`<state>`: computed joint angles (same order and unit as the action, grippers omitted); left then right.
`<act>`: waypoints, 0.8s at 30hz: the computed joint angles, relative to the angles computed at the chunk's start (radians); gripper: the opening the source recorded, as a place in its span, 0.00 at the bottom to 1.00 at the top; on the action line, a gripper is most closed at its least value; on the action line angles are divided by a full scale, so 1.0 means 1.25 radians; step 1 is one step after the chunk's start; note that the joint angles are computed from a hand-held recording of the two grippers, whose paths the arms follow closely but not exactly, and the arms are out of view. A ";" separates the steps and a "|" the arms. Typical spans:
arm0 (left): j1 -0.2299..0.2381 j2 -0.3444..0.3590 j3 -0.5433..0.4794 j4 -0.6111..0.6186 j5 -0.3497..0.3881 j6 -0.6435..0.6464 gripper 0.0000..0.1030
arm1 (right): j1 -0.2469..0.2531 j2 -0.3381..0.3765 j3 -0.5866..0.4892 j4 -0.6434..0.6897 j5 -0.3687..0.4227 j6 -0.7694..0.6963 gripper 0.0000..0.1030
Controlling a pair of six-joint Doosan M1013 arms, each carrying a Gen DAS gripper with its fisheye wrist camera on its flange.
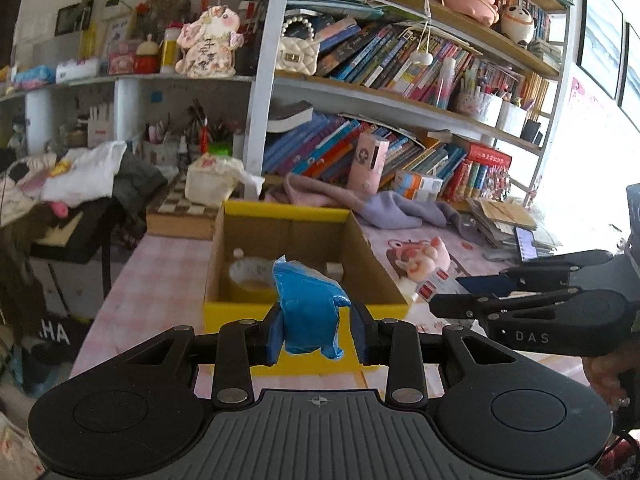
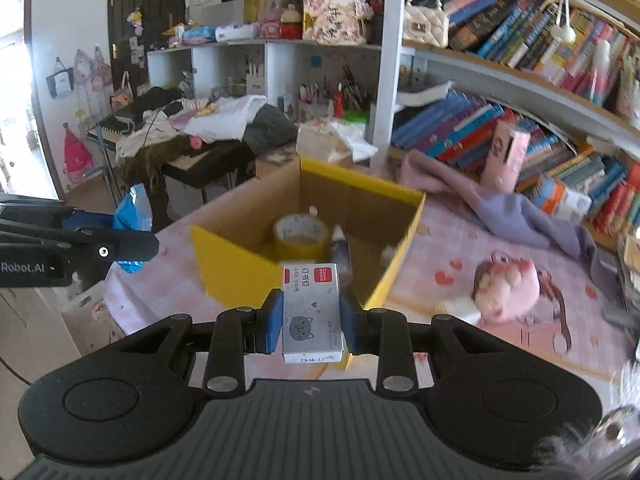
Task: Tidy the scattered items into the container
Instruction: 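Lift and carry the blue item and small white box over the yellow box with both tools, then lower both held items into the yellow box with both tools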
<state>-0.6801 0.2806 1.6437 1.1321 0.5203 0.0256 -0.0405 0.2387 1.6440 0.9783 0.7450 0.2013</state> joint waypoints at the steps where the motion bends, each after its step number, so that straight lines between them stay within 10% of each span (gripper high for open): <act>1: 0.005 0.007 -0.010 -0.007 -0.001 0.018 0.31 | 0.003 0.009 -0.012 0.003 0.003 0.000 0.27; 24: 0.138 0.222 -0.340 -0.542 0.110 0.791 0.31 | 0.069 0.239 -0.295 -0.172 0.147 0.044 0.28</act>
